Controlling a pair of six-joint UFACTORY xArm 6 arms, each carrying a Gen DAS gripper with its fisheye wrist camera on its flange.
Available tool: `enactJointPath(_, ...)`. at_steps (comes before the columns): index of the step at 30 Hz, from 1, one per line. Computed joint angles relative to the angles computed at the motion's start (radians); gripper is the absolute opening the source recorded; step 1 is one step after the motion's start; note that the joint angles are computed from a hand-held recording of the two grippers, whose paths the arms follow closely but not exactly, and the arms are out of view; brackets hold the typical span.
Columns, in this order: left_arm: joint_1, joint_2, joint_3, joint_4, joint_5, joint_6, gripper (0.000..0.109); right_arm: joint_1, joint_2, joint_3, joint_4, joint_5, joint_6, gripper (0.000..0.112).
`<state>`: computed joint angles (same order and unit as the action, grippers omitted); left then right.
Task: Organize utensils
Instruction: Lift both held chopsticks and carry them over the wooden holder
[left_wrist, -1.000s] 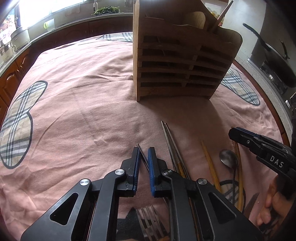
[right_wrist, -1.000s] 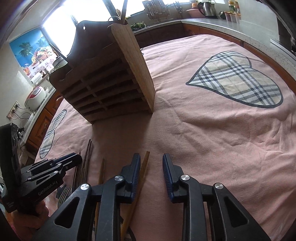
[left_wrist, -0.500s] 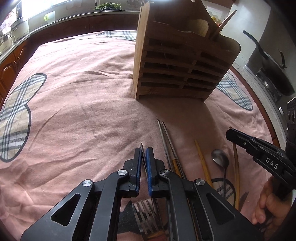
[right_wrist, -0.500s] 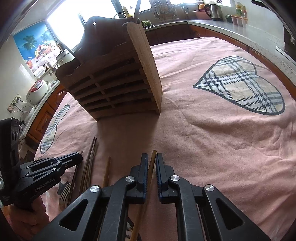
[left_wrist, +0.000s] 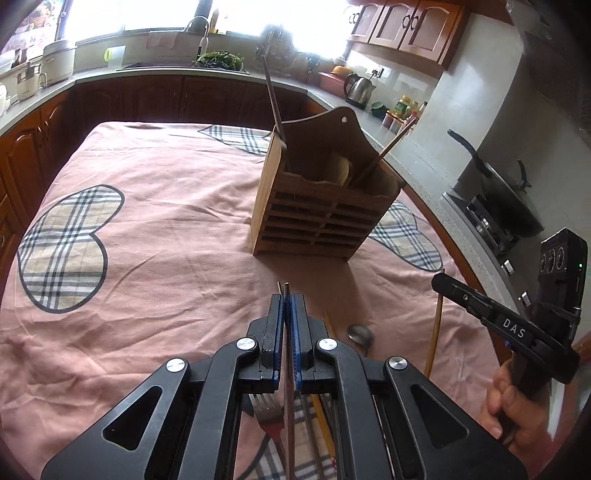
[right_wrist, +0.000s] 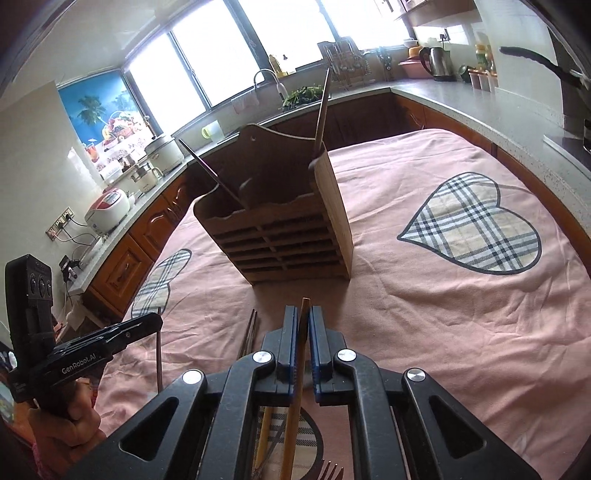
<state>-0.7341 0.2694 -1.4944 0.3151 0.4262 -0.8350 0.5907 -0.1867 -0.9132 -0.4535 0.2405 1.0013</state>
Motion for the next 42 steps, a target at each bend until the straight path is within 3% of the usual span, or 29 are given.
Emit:
enactJointPath(20,-0.001,-0.225,0.171,0.393,-0.106,-0.367,0.003,0.019,-0.140,0.005,-0.339,0.005,0.266,0.005)
enactJointPath(32,0.028,-0.239,0.156,0.552,-0.137,-0.532,0.003,0.006,-0.153,-0.029,-0.460,0.017,0.360,0.005)
enactJointPath(42,0.059,-0.211,0.088,0.614,-0.163,-0.585,0.003,-0.023,-0.133,-0.083,-0.554,0.001,0.433,0.005)
